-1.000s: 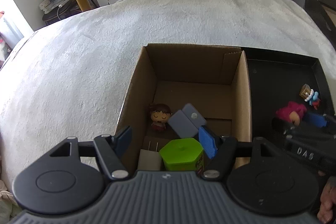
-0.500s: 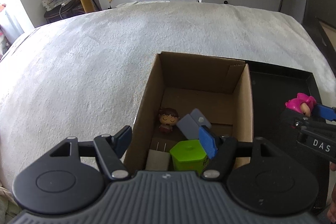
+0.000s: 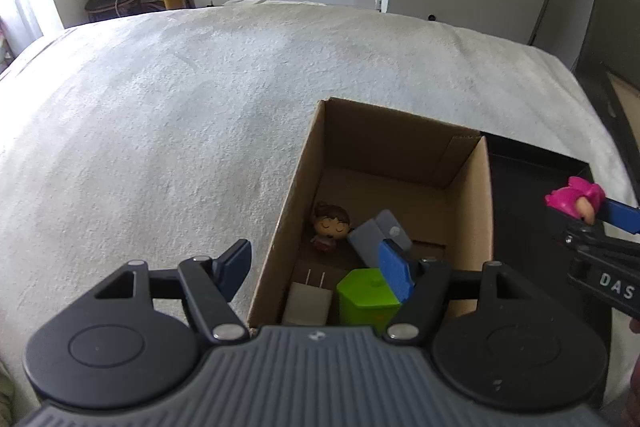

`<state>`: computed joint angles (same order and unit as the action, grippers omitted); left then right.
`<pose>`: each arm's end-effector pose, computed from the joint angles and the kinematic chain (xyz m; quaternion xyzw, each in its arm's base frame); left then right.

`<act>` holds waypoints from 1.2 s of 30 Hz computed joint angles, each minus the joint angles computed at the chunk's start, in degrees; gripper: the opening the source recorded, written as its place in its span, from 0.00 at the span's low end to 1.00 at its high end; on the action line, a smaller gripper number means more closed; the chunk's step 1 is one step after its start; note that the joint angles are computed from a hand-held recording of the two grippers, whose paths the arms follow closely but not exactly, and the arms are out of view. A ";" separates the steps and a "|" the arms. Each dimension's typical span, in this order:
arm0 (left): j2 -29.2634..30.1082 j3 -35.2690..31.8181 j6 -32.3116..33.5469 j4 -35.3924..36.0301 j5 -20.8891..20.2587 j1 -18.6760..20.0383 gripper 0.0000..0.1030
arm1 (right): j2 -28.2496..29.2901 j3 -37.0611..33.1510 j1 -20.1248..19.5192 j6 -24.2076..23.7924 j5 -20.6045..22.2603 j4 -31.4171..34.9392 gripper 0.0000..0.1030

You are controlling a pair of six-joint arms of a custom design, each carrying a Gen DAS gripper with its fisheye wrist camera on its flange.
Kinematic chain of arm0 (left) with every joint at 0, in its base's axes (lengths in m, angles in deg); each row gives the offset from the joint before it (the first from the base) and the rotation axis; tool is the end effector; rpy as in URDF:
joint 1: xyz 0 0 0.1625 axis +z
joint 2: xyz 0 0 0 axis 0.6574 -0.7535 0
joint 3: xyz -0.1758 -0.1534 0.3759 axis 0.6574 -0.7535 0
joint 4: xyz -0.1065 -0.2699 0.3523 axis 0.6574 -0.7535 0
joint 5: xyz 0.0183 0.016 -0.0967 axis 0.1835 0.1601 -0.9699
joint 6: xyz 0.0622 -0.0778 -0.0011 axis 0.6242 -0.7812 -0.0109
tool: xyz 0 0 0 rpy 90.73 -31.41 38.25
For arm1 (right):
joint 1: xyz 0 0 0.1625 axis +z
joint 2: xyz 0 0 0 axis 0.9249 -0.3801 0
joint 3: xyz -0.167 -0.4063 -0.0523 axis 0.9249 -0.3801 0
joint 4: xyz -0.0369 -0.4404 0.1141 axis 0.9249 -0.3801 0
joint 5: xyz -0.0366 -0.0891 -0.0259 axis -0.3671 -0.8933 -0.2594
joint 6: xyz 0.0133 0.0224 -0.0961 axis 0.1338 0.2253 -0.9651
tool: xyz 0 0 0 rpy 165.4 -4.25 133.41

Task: Organize rigid objects
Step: 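Lift the pink-haired doll with the right gripper and carry it over the box, then grip the box wall with the left gripper while the right gripper drops the doll inside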

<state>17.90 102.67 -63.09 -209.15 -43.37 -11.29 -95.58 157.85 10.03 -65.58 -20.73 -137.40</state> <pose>-0.4068 -0.4737 -0.0420 0.1689 0.8868 -0.2553 0.3462 0.0059 -0.4496 0.3243 0.1340 -0.8476 0.3788 0.3466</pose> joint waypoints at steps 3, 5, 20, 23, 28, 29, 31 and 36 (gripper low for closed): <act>-0.26 0.70 1.15 -2.31 -0.22 0.34 0.67 | 0.93 -0.42 0.99 0.07 -1.12 -0.82 0.67; -0.31 1.11 1.70 -3.91 -0.45 0.77 0.67 | 1.49 -0.63 1.52 -0.33 -1.40 -1.52 0.67; -0.29 4.49 4.65 -15.89 -0.94 3.42 0.48 | 6.45 -2.94 5.45 -3.14 -3.45 -2.70 0.67; -0.21 4.63 4.13 -16.35 -1.90 4.23 0.39 | 7.78 -3.53 6.02 -3.75 -3.93 -2.79 0.67; -0.10 5.07 4.38 -18.55 -4.12 5.56 0.27 | 9.92 -4.14 6.71 -4.92 -4.82 -3.66 0.67; -0.11 5.20 4.18 -18.88 -4.10 5.69 0.26 | 10.24 -4.33 6.82 -4.87 -4.96 -3.58 0.67; -0.12 5.38 4.01 -19.20 -3.96 5.83 0.21 | 10.76 -4.65 6.78 -4.81 -4.92 -3.29 0.67; 0.14 5.39 4.00 -19.74 -3.72 6.14 0.16 | 12.69 -5.32 6.97 -6.18 -5.48 -4.14 0.67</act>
<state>18.04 108.06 -59.08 -228.89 -47.09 -5.15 -82.89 152.53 17.00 -71.76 -26.21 -141.55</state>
